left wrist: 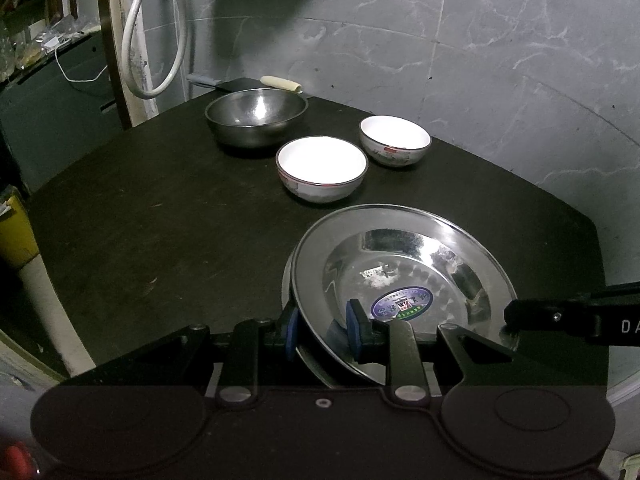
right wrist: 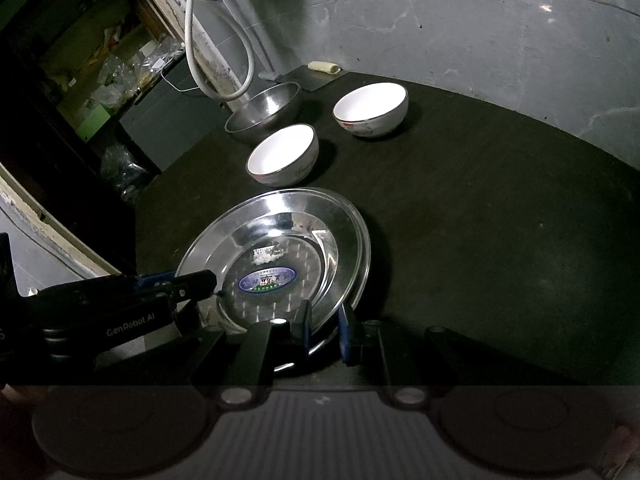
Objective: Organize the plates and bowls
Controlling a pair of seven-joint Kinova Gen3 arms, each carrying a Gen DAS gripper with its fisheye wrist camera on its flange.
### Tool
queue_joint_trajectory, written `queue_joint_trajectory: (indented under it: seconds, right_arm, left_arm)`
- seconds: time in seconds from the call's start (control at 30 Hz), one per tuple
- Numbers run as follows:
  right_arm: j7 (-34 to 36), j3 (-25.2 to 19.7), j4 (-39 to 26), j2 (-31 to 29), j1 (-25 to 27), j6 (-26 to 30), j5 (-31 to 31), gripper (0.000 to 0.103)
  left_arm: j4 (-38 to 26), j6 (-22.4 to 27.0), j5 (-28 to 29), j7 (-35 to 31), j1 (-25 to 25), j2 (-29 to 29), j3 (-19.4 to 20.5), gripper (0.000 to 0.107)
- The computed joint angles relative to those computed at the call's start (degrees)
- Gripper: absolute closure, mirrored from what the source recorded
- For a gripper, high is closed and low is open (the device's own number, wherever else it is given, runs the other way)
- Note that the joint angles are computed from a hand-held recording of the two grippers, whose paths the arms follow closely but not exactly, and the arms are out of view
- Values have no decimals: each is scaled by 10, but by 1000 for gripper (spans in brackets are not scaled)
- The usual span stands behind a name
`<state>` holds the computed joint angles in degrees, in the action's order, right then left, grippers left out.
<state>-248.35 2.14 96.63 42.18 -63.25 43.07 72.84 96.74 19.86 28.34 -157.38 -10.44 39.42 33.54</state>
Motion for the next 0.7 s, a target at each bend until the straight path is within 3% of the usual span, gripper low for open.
queue_joint_trajectory:
  seconds: [0.7]
  right_arm:
    - [6, 0, 0, 0, 1, 0, -3, 86]
  left_arm:
    - [1, -1, 1, 2, 7, -3, -7, 78]
